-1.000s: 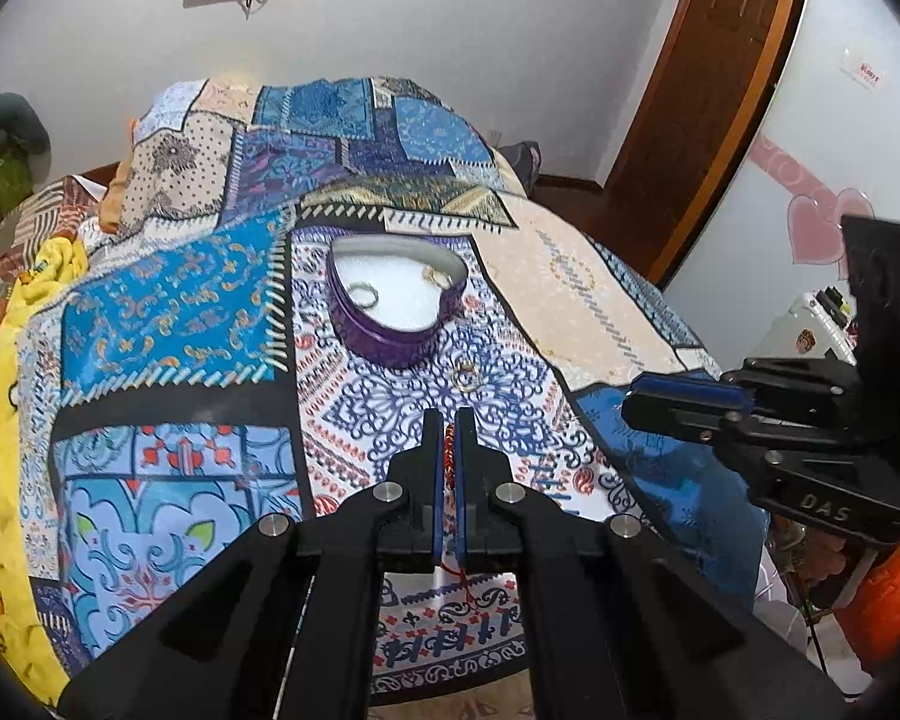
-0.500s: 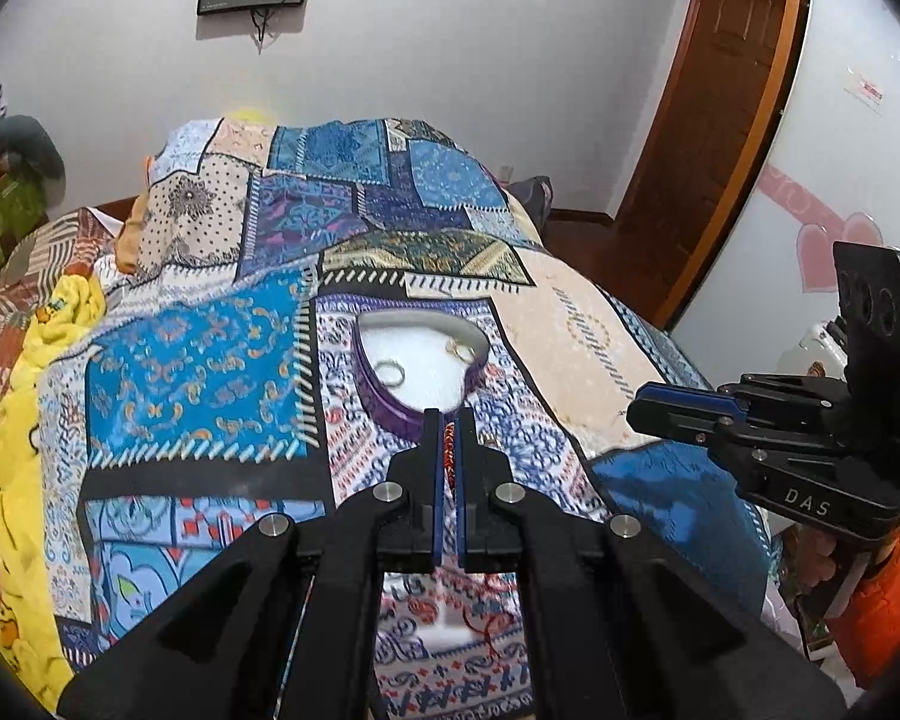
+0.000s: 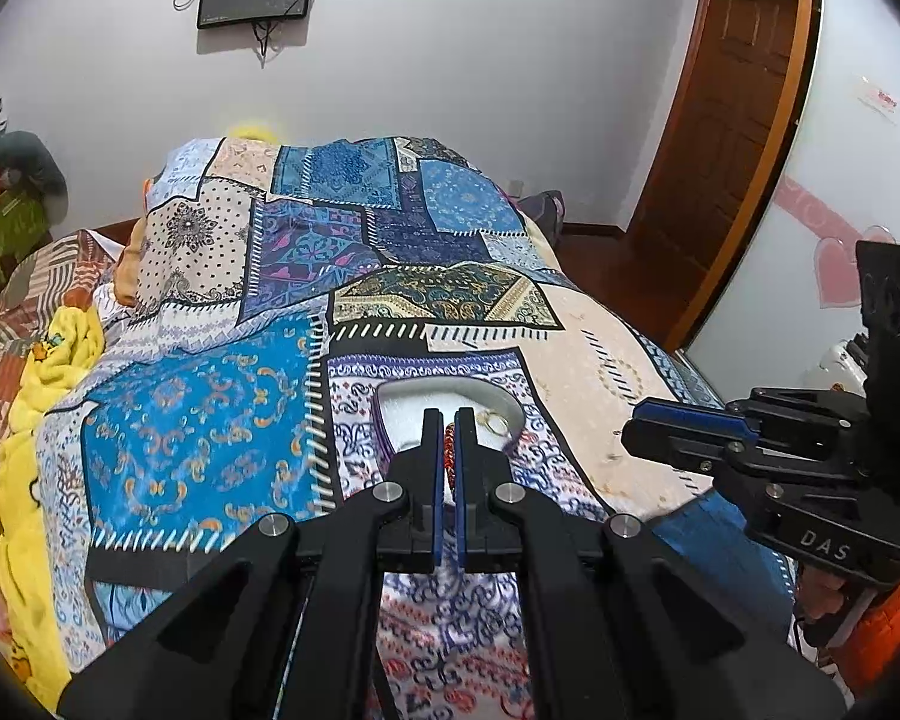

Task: Organize jewelry
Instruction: 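Carry the bracelet and earring over the purple tin with both tools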

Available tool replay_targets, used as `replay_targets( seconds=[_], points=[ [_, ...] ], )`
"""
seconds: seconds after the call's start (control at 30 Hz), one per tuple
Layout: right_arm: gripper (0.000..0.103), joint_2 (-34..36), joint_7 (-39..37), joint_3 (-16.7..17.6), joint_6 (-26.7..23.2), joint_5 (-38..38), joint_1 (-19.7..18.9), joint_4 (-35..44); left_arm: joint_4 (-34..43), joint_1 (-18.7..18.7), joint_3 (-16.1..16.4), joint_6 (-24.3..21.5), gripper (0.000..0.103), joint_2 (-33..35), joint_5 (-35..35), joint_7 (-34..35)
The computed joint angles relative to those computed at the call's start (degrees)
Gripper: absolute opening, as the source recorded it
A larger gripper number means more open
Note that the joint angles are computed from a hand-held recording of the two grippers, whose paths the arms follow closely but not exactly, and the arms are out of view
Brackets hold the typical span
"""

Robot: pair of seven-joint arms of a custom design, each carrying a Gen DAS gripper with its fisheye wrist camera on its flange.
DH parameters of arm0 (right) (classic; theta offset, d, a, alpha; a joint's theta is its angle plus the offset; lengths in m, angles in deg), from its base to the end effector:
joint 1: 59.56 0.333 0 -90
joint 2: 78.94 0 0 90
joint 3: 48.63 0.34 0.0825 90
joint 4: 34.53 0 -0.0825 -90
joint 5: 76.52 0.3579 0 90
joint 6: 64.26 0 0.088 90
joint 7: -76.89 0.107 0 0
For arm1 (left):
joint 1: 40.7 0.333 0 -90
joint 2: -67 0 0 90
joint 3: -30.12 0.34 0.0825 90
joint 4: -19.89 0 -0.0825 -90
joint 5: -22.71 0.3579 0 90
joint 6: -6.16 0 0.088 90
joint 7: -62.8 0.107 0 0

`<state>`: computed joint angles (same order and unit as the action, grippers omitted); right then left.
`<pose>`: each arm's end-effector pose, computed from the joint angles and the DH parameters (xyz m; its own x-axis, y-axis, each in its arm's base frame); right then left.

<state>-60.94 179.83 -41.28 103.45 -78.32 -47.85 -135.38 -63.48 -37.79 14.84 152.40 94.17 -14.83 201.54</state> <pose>0.6410 0.2110 0.5278 0.1874 -0.9655 -0.1807 -0.6802 0.0052 -0.7330 0.7161 -0.1044 0.5194 -0.5836 -0.7959 0.1610 -0.6024 0.2913 -0.7432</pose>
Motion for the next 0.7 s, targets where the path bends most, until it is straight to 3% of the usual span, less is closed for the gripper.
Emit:
replay_targets(
  seconds=[0.27,0.7],
  points=[
    [0.009,4.1,-0.6,0.0,-2.2,-0.3,0.0,5.9,7.5,-2.0,0.9,-0.9,0.001,6.1,5.0,-4.5],
    [0.009,11.2,-1.5,-1.8,-10.5,-3.0,1.4,16.1,19.2,-3.2,1.0,-8.2,0.001,14.7,12.1,-11.0]
  ],
)
